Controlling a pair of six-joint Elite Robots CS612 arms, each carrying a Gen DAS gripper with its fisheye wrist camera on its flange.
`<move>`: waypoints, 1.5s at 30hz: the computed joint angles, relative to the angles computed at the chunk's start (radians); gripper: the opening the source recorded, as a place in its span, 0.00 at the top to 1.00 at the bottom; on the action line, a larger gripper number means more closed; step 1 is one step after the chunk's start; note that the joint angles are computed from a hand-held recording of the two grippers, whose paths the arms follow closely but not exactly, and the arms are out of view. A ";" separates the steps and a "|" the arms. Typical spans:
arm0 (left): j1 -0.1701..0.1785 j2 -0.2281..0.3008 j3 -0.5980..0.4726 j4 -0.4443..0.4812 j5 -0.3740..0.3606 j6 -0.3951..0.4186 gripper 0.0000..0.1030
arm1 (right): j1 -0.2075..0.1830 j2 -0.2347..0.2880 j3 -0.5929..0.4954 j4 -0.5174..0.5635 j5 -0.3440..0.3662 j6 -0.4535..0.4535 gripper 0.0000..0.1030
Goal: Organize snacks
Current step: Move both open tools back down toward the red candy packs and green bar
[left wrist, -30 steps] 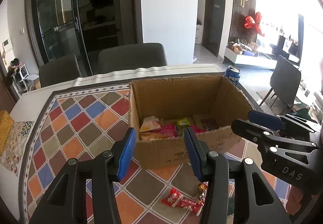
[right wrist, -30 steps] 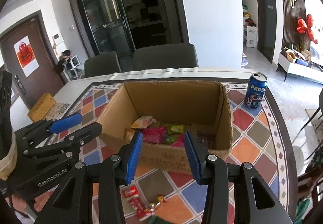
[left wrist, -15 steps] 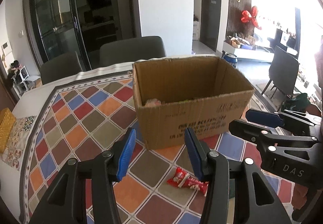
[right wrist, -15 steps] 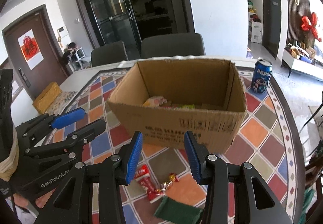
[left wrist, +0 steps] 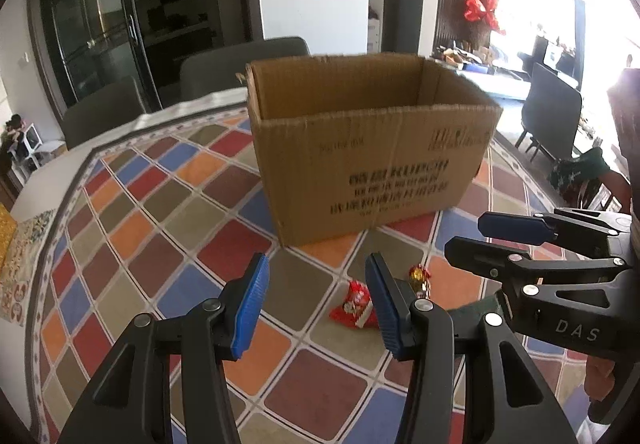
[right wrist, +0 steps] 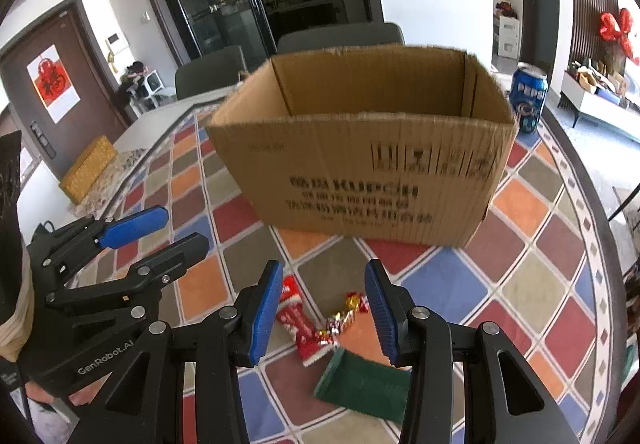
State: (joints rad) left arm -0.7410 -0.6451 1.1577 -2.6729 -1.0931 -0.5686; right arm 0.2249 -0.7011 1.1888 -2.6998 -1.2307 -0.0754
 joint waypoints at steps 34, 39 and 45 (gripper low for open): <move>0.031 0.101 -0.087 0.081 -0.165 0.035 0.53 | 0.008 0.054 -0.032 0.134 -0.026 0.002 0.58; 0.036 0.113 -0.105 0.093 -0.177 0.021 0.53 | 0.008 0.062 -0.045 0.148 -0.027 0.000 0.58; 0.042 0.127 -0.130 0.101 -0.193 0.014 0.63 | 0.006 0.073 -0.061 0.163 -0.025 0.005 0.63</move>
State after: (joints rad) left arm -0.6987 -0.5181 1.0274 -2.5714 -1.2859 -0.5549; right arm 0.2309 -0.6278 1.1279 -2.5373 -1.2558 -0.0706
